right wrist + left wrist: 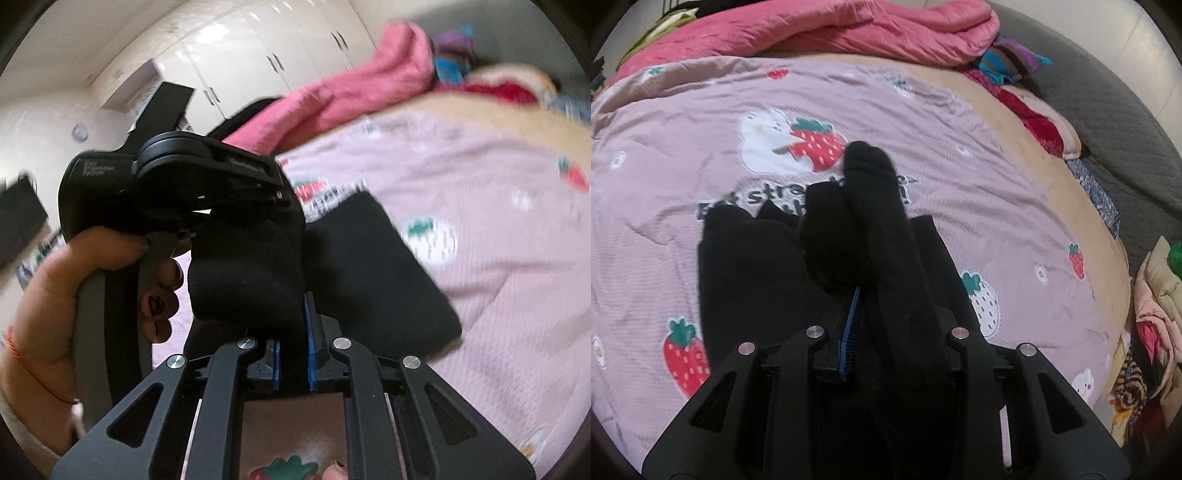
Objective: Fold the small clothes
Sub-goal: 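Lift the gripped edge with both grippers and fold it over the sweater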
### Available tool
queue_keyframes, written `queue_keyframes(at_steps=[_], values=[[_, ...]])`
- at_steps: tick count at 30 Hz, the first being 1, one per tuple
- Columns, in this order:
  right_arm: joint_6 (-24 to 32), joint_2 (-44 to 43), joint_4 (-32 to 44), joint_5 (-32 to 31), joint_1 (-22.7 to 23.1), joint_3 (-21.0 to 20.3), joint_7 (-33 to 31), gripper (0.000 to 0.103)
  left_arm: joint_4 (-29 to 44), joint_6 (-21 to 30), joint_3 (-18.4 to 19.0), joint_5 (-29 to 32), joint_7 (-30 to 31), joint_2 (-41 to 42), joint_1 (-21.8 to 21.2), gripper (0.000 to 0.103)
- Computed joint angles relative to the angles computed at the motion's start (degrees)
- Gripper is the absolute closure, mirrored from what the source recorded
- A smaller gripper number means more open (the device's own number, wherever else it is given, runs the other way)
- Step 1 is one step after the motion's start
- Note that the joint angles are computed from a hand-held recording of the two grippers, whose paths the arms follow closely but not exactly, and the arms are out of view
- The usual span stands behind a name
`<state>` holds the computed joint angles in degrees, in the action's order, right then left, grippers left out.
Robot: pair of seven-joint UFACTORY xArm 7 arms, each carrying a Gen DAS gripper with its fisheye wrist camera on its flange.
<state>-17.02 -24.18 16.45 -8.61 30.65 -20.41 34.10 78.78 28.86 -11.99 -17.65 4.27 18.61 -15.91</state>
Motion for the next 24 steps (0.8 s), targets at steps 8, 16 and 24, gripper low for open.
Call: queue_keyframes(at_steps=[8, 16, 24], values=[[1.6, -2.1, 0.6, -3.4, 18.3, -22.9, 2.2, 0.094, 3.5, 1.8, 1.4, 5.5, -4.8, 3.9, -2.7, 0.078], [4.3, -10.1, -0.1, 1.2, 29.2, -36.2, -2.4, 0.084, 6.7, 4.3, 1.9, 8.9, -8.4, 6.2, -4.0, 0.074], [7.5, -13.9, -1.0, 6.4, 28.9, -35.8, -7.0, 0.074, 11.7, 8.2, 1.0, 8.0, -9.7, 9.6, -3.7, 0.056]])
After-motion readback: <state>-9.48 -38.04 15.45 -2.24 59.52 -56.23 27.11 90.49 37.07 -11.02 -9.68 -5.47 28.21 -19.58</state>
